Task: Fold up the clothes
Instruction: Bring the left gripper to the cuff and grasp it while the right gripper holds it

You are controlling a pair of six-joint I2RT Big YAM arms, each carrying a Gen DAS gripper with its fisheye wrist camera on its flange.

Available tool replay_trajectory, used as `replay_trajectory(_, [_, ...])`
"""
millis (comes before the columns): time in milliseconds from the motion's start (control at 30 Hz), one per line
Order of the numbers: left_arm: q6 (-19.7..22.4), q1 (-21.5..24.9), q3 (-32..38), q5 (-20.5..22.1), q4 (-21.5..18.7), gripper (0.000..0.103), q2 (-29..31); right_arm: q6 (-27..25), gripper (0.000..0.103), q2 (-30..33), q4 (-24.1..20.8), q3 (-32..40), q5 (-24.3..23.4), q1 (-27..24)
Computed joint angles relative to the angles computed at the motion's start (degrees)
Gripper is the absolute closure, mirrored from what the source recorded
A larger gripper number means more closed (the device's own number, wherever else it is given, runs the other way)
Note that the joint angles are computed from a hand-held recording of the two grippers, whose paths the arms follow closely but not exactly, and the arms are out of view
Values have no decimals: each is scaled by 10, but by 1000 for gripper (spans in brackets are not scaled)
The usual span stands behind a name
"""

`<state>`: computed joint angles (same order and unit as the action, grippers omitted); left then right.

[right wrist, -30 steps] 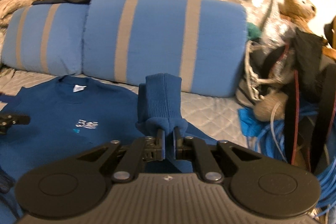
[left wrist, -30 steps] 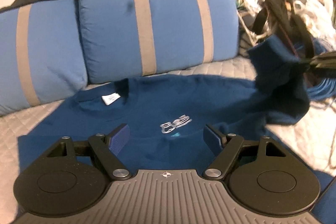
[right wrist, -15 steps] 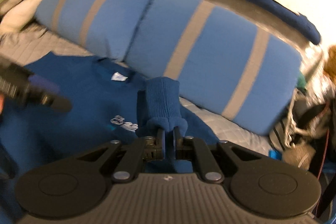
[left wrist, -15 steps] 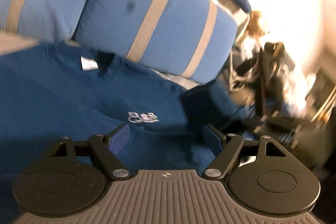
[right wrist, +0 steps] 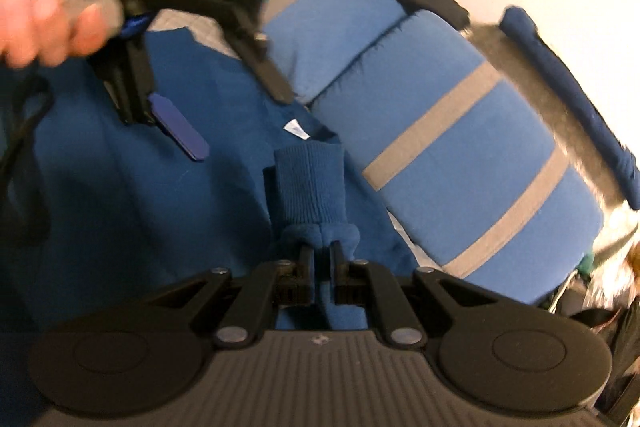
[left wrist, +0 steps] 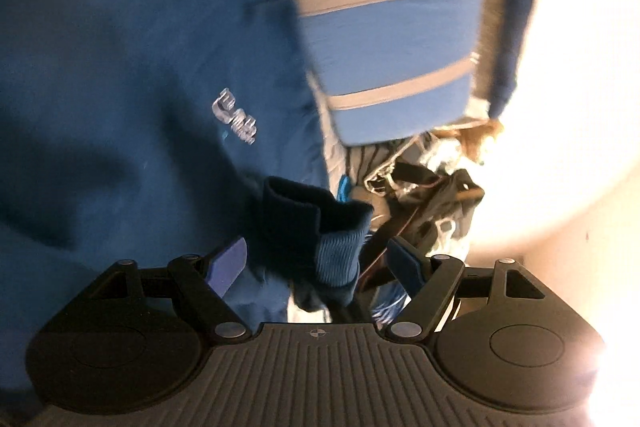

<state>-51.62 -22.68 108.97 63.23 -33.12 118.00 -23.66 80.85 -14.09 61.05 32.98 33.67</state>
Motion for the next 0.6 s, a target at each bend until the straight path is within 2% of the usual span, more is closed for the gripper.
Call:
replay_trajectory(100, [-36,-5,33,9,-29,26,21,-31,97,-5,15,-13,2,6])
replay_trajectory(133, [-65,-6,39,11,-27,26,27,-40,97,-7,21,-18,3,7])
replay_trajectory(333, [-220,-11,36,1,29,27,44,-81,97,-20,54,-44,5,15])
replay_trajectory(467, [-202,-15,64,-2,-31,31,61,-114,96,-28,78,-58,4,17])
replay_trajectory(533, [-203,-18,69,1,-34,47,64,-130,96,-29,87,-61,2,17])
replay_trajectory(600, [-194,-19,77,0,-44,57,65,-142,96,-32,94,-65,1,18])
